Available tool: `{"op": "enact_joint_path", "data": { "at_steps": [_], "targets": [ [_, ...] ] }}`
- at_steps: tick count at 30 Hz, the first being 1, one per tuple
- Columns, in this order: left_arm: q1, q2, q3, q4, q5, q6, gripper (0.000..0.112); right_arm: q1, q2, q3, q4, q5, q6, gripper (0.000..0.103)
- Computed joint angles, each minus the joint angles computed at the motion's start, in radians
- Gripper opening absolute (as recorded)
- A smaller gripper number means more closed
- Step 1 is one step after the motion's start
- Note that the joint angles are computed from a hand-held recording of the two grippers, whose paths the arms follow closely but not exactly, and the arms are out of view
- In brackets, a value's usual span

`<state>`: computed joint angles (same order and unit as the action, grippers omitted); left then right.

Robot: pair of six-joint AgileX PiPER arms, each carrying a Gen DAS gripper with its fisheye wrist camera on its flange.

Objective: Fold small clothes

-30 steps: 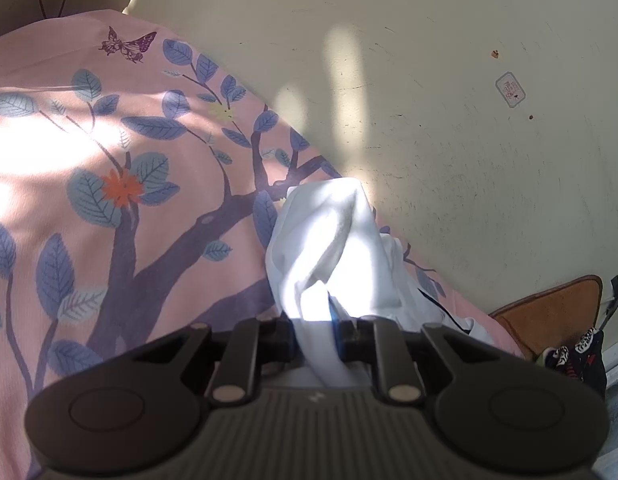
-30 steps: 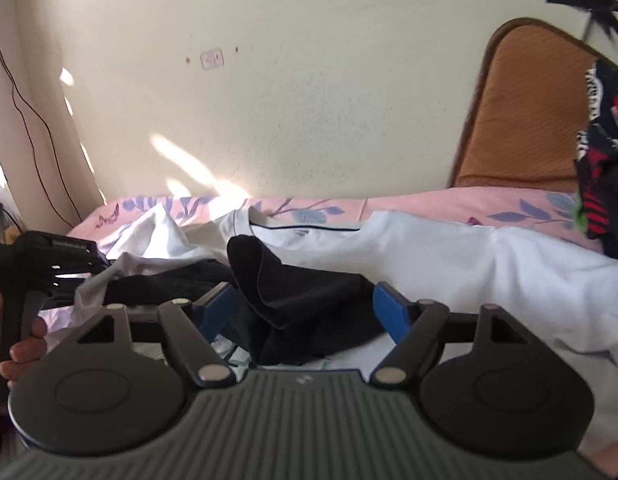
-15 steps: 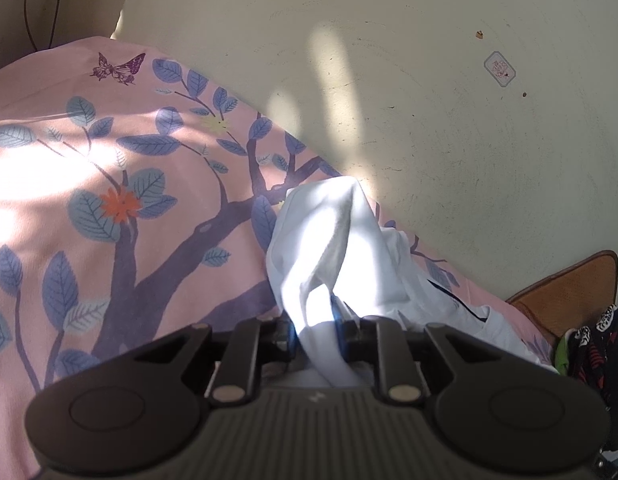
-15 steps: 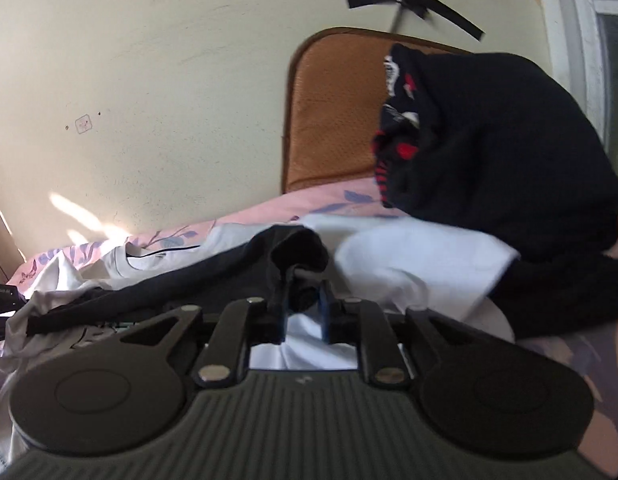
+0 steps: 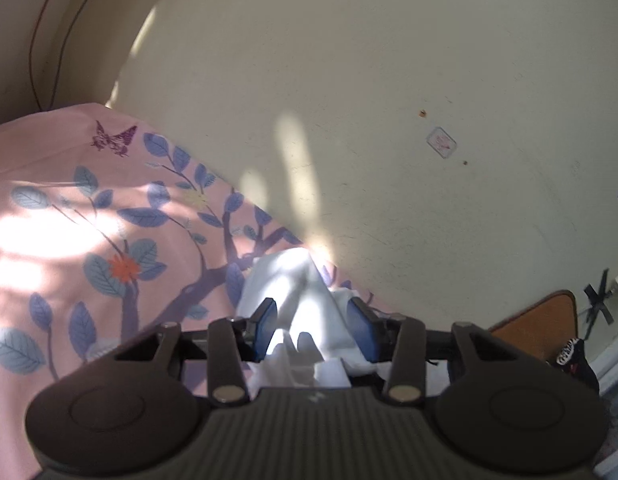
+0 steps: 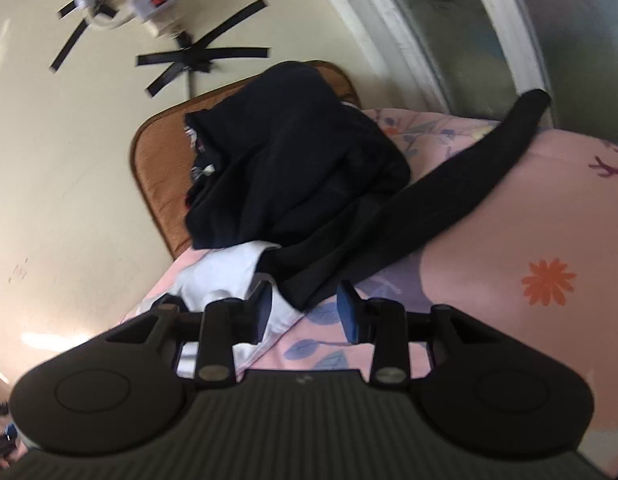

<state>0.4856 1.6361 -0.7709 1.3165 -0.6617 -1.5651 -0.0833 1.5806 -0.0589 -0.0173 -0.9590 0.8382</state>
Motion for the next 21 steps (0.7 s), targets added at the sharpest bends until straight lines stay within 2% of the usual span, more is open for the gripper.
{"op": "enact_joint_path", "data": {
  "at_steps": [2,4,7,9,13,15,18,21],
  "targets": [
    [-0.009,0.023,-0.012,0.06,-0.061,-0.015,0.043,-0.096,0.051,0.023,-0.044,-0.078,0.085,0.04],
    [-0.032,0.044,-0.026,0.11,-0.089,-0.02,0.043,-0.19,0.095,0.034,-0.081,-0.139,0.119,0.04],
    [-0.077,0.054,-0.031,0.148,-0.075,-0.004,0.043,-0.351,0.157,0.02,-0.202,-0.191,0.174,0.043],
    [-0.098,0.056,-0.027,0.168,-0.062,0.012,0.043,-0.399,0.164,-0.006,-0.228,-0.177,0.181,0.043],
    [-0.116,0.073,-0.038,0.179,-0.033,0.012,0.043,-0.375,0.118,-0.074,-0.181,-0.085,0.142,0.043],
    [-0.116,0.081,-0.046,0.19,-0.032,-0.006,0.043,-0.368,0.1,-0.13,-0.173,-0.007,0.129,0.043],
    [-0.118,0.087,-0.054,0.201,-0.026,-0.018,0.043,-0.37,0.093,-0.274,-0.231,0.219,0.144,0.047],
    [-0.125,0.088,-0.056,0.201,-0.014,-0.016,0.043,-0.344,0.103,-0.38,-0.246,0.398,0.145,0.054]
  ]
}}
